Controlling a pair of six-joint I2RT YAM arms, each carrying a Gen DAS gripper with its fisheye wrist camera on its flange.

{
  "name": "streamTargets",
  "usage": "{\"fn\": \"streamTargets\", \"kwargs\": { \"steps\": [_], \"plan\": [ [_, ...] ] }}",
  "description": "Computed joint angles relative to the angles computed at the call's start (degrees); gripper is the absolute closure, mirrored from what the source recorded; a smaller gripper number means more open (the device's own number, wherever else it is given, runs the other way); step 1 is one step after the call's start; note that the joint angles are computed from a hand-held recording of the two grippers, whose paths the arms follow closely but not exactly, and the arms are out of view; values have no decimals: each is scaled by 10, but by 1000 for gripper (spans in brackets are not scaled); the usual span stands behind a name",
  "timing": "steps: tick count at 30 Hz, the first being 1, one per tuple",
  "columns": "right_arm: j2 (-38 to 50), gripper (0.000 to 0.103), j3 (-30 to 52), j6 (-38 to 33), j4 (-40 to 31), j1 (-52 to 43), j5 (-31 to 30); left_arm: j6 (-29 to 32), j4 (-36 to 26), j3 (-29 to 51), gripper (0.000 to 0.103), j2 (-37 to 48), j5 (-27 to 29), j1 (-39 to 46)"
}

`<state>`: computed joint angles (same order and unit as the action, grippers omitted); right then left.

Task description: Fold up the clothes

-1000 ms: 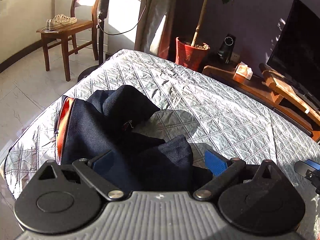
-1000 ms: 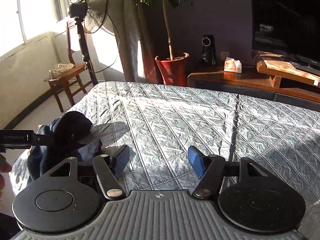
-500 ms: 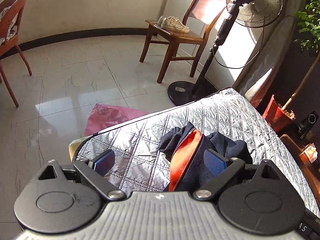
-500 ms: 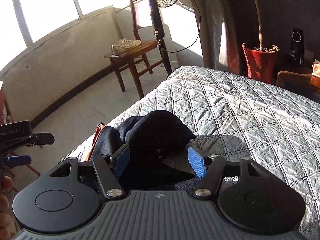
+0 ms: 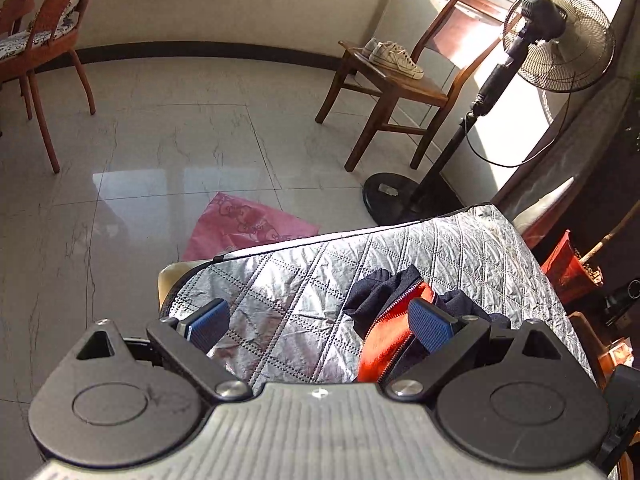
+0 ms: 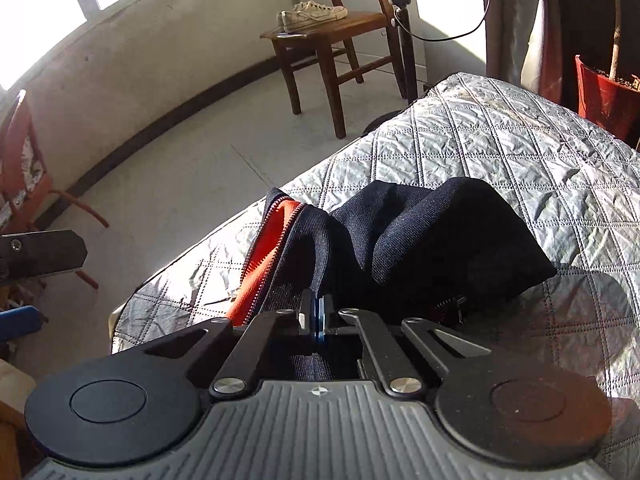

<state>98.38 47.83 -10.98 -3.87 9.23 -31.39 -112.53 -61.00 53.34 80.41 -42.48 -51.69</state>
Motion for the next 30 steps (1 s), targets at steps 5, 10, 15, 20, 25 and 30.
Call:
{"fn": "streamTargets", "kwargs": {
  "steps": [5,10,15,20,25,30],
  "plan": [
    [-77,102,3,40,-3,-128,-84,-6,7,10,8,13,5,-4],
    [-154,102,49,26,-64,-343,-195,39,49,19,7,28,20,-4],
    [-160,101,58,22,-62,-634,-255,72,69,52,7,62,20,-15],
    [-36,93,40,-82,-10,-796,-125,120,100,85,6,95,25,-28],
    [25,80,47,-203,-54,-886,-160,109,74,139,6,140,16,-44],
    [22,48,66,-564,-316,-871,-217,100,59,182,6,176,16,-54]
  ]
}}
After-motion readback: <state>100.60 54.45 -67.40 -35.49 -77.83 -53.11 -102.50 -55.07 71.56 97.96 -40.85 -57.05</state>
